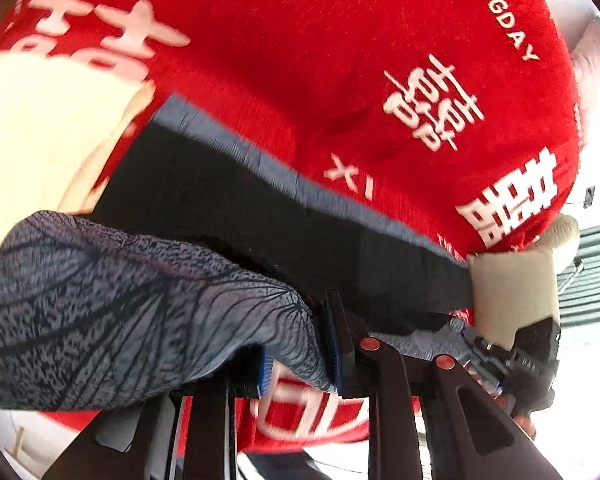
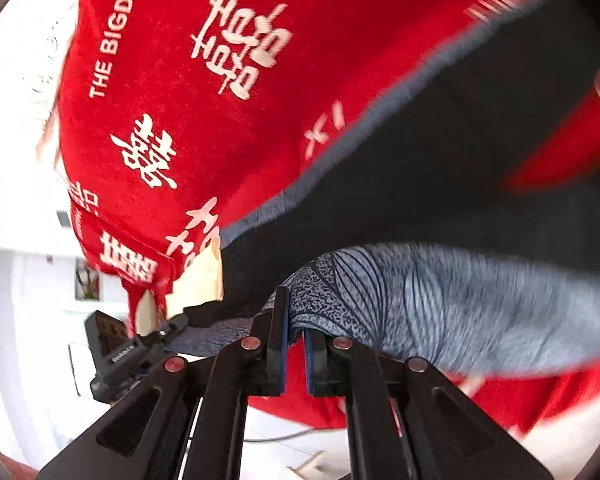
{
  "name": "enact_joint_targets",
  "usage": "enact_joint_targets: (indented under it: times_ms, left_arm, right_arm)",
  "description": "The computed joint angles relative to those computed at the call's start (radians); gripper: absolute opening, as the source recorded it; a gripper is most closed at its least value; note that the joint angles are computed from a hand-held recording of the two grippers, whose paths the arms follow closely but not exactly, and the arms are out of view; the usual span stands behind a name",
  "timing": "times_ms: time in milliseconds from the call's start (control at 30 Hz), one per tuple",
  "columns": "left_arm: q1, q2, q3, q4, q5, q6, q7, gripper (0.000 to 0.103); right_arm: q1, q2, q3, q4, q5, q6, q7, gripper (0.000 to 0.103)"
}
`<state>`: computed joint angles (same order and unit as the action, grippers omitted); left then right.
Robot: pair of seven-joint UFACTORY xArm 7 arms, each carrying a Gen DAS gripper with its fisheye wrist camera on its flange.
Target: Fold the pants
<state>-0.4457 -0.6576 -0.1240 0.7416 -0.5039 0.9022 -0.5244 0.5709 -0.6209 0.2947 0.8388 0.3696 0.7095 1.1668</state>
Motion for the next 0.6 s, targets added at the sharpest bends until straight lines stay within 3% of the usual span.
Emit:
enact_joint_targets:
  times_ms: [67,200,333,500,533,567,600]
  left_arm:
    - [0.016,0.111,0.001,0.058,0.028,-0.034,0.032,0.024]
    - [0.054,0.332,-0.008,0.153,0.078,-0.083,0.053,0.024]
    - [0.102,0.491,-0.043,0.207,0.210,-0.118,-0.032,0.042]
    - [0.111,0.520,-0.029,0.222,0.177,-0.094,-0.057,0.044]
    - [0.113,0.516,-0.029,0.234,0.185,-0.063,-0.067,0.051]
    - [0.116,0.499,-0.031,0.244,0.202,-0.023,-0.089,0.068]
    - [0.121,0.473,-0.039,0.242,0.238,-0.005,-0.128,0.077]
  right_arm:
    - [0.020,0.096,-0.100,0.046,0.034,0.003,-0.141,0.007]
    - [0.012,0.302,-0.222,0.130,0.166,0.060,-0.382,0.007]
    - [-0.035,0.458,-0.251,0.186,0.240,0.131,-0.551,0.009]
    - [-0.098,0.514,-0.235,0.168,0.408,0.118,-0.693,0.010]
    - [-0.112,0.511,-0.231,0.170,0.433,0.134,-0.708,0.011]
    - [-0.125,0.506,-0.223,0.174,0.435,0.153,-0.713,0.016]
    - [-0.139,0.503,-0.212,0.190,0.418,0.171,-0.712,0.021]
